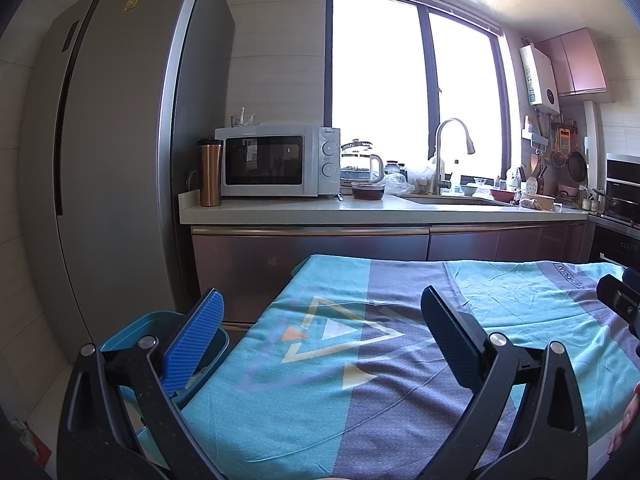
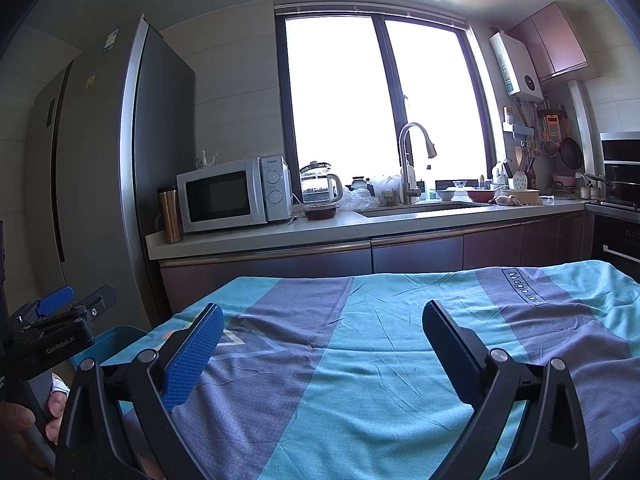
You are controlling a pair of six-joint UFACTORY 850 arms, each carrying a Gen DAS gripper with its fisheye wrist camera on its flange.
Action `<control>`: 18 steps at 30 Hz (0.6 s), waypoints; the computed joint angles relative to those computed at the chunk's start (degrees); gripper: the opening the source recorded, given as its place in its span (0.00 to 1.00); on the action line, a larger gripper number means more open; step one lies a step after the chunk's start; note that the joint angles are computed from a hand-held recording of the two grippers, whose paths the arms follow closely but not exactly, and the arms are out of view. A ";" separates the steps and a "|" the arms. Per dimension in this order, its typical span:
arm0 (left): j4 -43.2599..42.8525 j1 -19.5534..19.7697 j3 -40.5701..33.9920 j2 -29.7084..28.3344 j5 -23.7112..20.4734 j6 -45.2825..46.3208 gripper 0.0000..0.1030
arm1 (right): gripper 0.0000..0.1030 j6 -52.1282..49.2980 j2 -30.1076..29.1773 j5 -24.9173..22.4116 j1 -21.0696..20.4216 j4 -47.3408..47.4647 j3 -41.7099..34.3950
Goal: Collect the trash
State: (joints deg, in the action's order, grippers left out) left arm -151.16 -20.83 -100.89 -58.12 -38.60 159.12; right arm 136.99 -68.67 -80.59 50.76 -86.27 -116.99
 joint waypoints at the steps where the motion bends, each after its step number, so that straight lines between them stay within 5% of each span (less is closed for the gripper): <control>1: -0.18 -0.04 0.03 0.01 0.03 0.18 0.94 | 0.93 -0.05 0.01 0.04 -0.01 0.06 0.00; 18: -0.30 -0.11 -0.52 -0.43 0.33 0.41 0.94 | 0.93 0.35 0.33 0.43 -0.29 -0.24 0.70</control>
